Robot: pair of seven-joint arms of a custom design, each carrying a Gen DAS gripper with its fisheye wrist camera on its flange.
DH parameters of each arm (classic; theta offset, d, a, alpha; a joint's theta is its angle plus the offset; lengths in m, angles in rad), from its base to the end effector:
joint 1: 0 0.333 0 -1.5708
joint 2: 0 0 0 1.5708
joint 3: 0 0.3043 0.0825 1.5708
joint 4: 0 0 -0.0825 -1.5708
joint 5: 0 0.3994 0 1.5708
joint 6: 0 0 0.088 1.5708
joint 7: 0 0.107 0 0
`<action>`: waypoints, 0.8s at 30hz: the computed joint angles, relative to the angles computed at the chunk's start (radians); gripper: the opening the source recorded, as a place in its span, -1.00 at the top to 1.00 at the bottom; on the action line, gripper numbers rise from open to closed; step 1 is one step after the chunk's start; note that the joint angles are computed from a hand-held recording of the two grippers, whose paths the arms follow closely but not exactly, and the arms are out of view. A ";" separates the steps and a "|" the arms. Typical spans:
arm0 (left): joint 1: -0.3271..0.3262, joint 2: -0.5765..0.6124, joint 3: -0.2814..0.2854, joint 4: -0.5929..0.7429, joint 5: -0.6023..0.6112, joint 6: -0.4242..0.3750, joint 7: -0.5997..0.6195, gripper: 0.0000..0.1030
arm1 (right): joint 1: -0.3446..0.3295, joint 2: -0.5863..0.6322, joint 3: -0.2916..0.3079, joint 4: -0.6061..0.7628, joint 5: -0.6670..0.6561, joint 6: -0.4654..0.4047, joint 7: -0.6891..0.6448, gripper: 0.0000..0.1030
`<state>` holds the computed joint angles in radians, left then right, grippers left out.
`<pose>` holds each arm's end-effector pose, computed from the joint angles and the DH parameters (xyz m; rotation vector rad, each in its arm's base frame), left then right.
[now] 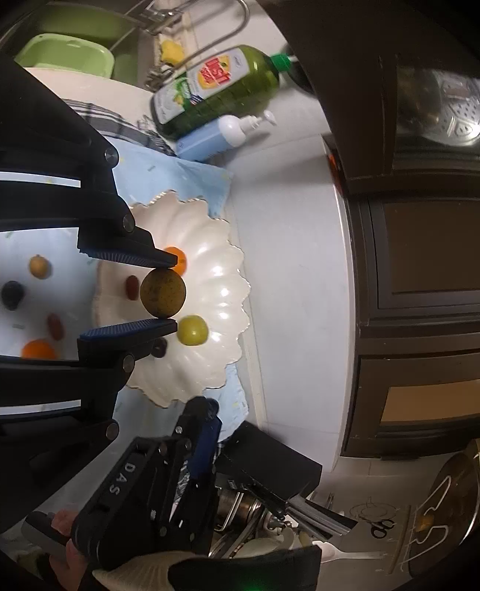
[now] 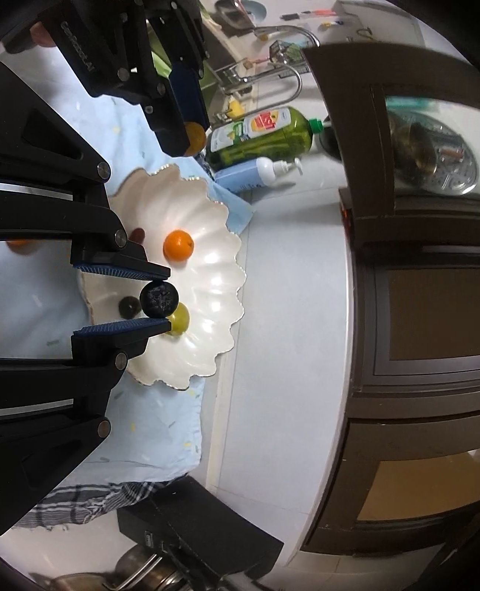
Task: Organize fruits
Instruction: 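Carry the brown fruit and dark plum in both grippers over the bowl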
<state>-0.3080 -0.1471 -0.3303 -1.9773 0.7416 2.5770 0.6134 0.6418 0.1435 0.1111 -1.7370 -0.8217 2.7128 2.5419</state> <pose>0.4546 -0.3648 0.5949 -1.5038 1.8109 -0.8848 0.4708 0.4708 0.5624 -1.8525 1.2482 -0.6671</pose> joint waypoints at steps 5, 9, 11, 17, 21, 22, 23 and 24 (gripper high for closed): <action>-0.004 0.077 0.011 0.078 -0.003 -0.024 0.047 0.45 | -0.004 0.054 -0.007 0.071 0.090 -0.039 -0.093 0.57; -0.022 0.145 0.024 0.148 0.030 -0.055 0.059 0.45 | 0.002 0.093 -0.024 0.124 0.138 -0.069 -0.165 0.57; -0.033 0.181 0.033 0.186 0.028 -0.073 0.077 0.45 | 0.008 0.112 -0.034 0.149 0.154 -0.085 -0.195 0.57; -0.056 0.284 0.060 0.290 -0.077 -0.096 0.207 0.45 | 0.010 0.175 -0.052 0.228 0.245 -0.133 -0.307 0.57; -0.077 0.362 0.076 0.380 -0.132 -0.152 0.286 0.45 | 0.008 0.214 -0.061 0.275 0.320 -0.165 -0.380 0.57; -0.080 0.377 0.079 0.397 -0.147 -0.160 0.306 0.45 | 0.006 0.225 -0.062 0.287 0.339 -0.172 -0.400 0.57; -0.085 0.394 0.083 0.417 -0.157 -0.174 0.318 0.45 | 0.007 0.233 -0.063 0.297 0.356 -0.182 -0.416 0.57; -0.091 0.405 0.087 0.429 -0.163 -0.183 0.324 0.45 | 0.007 0.241 -0.066 0.306 0.371 -0.189 -0.431 0.57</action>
